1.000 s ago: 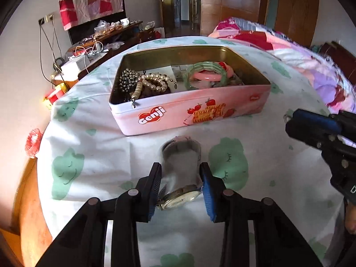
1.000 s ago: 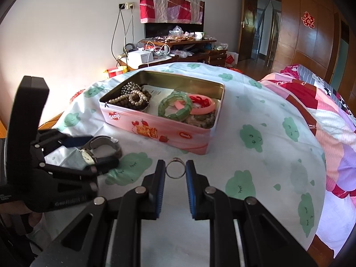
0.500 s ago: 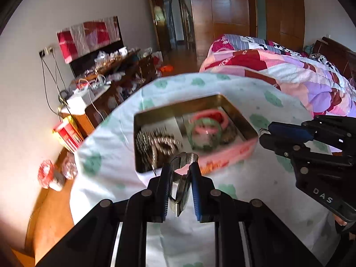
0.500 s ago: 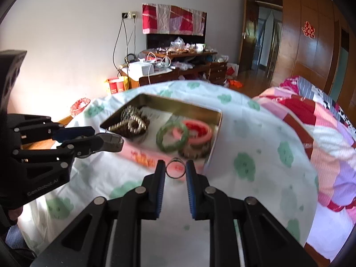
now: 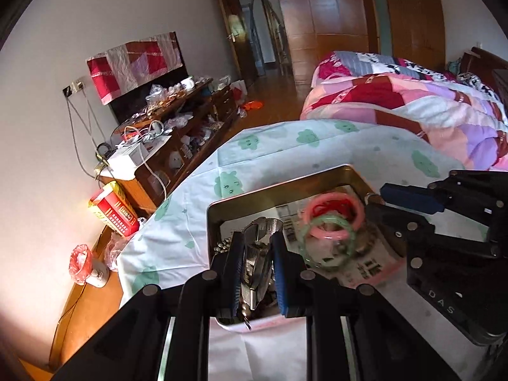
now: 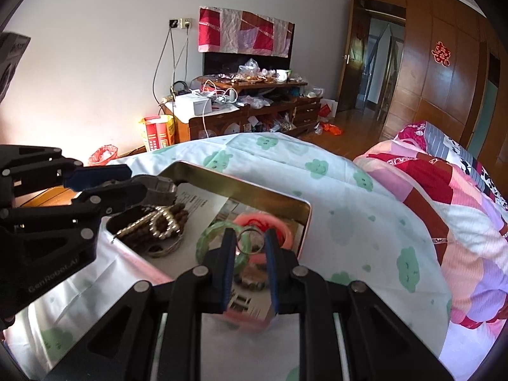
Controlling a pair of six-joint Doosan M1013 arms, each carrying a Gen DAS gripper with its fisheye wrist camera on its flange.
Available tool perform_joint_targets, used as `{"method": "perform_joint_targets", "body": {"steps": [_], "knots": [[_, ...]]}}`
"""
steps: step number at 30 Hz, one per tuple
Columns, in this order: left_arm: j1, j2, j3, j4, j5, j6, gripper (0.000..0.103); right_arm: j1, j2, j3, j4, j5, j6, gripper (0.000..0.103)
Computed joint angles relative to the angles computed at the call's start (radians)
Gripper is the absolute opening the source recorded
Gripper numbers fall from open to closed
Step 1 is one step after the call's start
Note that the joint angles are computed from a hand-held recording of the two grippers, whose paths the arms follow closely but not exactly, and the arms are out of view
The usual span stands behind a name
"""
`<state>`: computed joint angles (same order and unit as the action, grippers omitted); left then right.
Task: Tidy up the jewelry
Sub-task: 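Open both grippers to drop the watch and ring into the tin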
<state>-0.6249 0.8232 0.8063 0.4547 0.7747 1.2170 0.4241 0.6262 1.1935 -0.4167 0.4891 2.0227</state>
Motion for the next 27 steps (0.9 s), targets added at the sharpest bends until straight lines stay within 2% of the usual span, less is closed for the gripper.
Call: {"method": "perform_joint_targets", "body": {"steps": [3, 5, 6, 7, 9, 13, 20, 27], "knots": [[0.003, 0.019, -0.024, 0.014, 0.019, -0.021, 0.019, -0.003, 0.02, -0.023, 0.01, 0.014, -0.012, 0.021], [0.002, 0.038, -0.052, 0.032, 0.057, -0.033, 0.022, -0.006, 0.036, -0.041, 0.035, 0.035, -0.038, 0.021], [0.0, 0.04, -0.054, 0.05, 0.066, -0.048, 0.034, -0.006, 0.039, -0.042, 0.023, 0.039, -0.025, 0.022], [-0.002, 0.038, -0.049, 0.065, 0.064, -0.06, 0.056, -0.005, 0.039, -0.041, 0.009, 0.041, -0.008, 0.024], [-0.008, 0.016, -0.003, 0.147, 0.02, -0.132, 0.077, -0.006, 0.037, -0.033, 0.021, 0.041, -0.003, 0.041], [-0.007, -0.002, 0.021, 0.149, 0.008, -0.152, 0.077, -0.003, 0.018, -0.002, -0.018, 0.039, 0.05, 0.043], [-0.01, -0.06, 0.112, 0.164, -0.044, -0.224, 0.077, 0.0, -0.028, 0.061, -0.084, 0.01, 0.167, 0.056], [-0.01, -0.098, 0.174, 0.17, -0.071, -0.282, 0.077, 0.017, -0.062, 0.11, -0.197, -0.022, 0.273, 0.062]]}}
